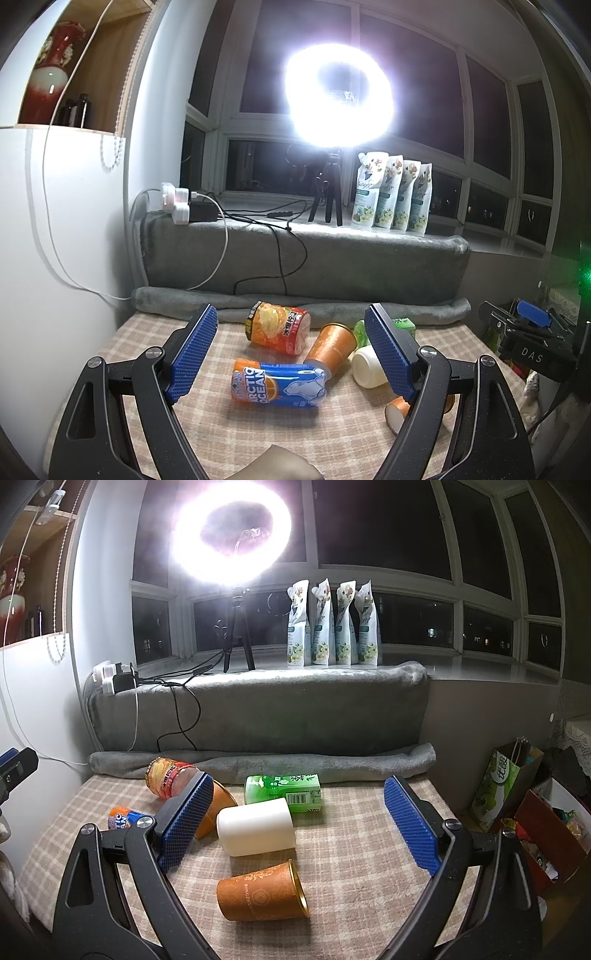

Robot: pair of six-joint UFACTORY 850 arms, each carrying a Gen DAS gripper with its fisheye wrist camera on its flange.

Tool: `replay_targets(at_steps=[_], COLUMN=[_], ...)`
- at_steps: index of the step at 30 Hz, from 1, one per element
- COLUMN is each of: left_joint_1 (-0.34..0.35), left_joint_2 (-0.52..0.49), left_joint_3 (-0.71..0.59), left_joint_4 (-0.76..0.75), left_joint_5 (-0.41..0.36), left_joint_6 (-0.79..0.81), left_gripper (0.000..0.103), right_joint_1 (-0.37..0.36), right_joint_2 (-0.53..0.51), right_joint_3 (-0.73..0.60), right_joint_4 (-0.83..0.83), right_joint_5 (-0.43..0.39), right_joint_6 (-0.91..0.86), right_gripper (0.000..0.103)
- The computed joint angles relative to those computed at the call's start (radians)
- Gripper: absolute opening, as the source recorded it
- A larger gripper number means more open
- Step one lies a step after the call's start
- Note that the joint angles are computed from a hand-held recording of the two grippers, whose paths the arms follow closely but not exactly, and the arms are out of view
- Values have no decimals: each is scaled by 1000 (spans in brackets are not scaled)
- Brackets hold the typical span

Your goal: Flip cup upright

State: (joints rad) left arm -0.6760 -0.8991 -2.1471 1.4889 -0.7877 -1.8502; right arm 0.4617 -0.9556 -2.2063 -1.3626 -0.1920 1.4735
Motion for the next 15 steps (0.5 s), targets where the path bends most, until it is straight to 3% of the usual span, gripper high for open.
replay_targets(at_steps=[7, 15], left_joint_1=[3, 3], left_joint_2=[-11, -16], left_joint_3=[-17, -22], left_joint_4=[-6, -9], left_joint_5=[6, 8], left_joint_6=[13, 14], left_gripper=[82, 82], right_joint_1=[0, 1], right_joint_2=[-1, -35], right_joint_3=[0, -61], right_joint_4=[11, 273], right_joint_5=[2, 4], right_joint_6=[-10, -283], right_gripper=[96, 96])
